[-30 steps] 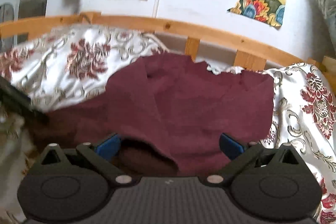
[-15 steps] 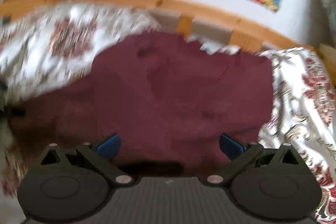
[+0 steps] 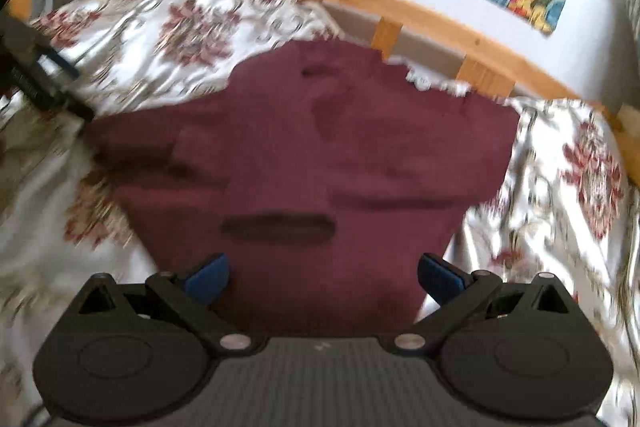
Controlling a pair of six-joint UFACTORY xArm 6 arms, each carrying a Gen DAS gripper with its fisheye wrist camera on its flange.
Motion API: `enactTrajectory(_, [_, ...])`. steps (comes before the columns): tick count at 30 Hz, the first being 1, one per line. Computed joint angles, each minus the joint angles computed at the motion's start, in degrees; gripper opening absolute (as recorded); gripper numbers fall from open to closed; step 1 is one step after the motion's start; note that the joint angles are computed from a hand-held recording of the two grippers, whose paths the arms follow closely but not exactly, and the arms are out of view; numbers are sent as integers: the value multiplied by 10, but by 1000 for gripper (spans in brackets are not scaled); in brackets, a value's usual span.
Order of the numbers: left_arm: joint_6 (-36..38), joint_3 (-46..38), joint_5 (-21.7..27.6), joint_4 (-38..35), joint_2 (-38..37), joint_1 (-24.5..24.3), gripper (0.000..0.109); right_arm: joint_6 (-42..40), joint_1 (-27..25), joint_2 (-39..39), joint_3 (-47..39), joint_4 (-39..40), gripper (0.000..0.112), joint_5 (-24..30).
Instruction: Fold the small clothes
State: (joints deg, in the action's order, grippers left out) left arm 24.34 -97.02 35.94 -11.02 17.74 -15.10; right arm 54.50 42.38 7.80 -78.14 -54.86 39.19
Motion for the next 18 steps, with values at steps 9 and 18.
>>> enactTrajectory(9, [92,50,-4,104,-14,-38,102,-25,69,28,-15,-21,103,142])
enactTrajectory(18, [36,121,-128,255,-25,-55,103,3,77,38,-18,-48,103,168])
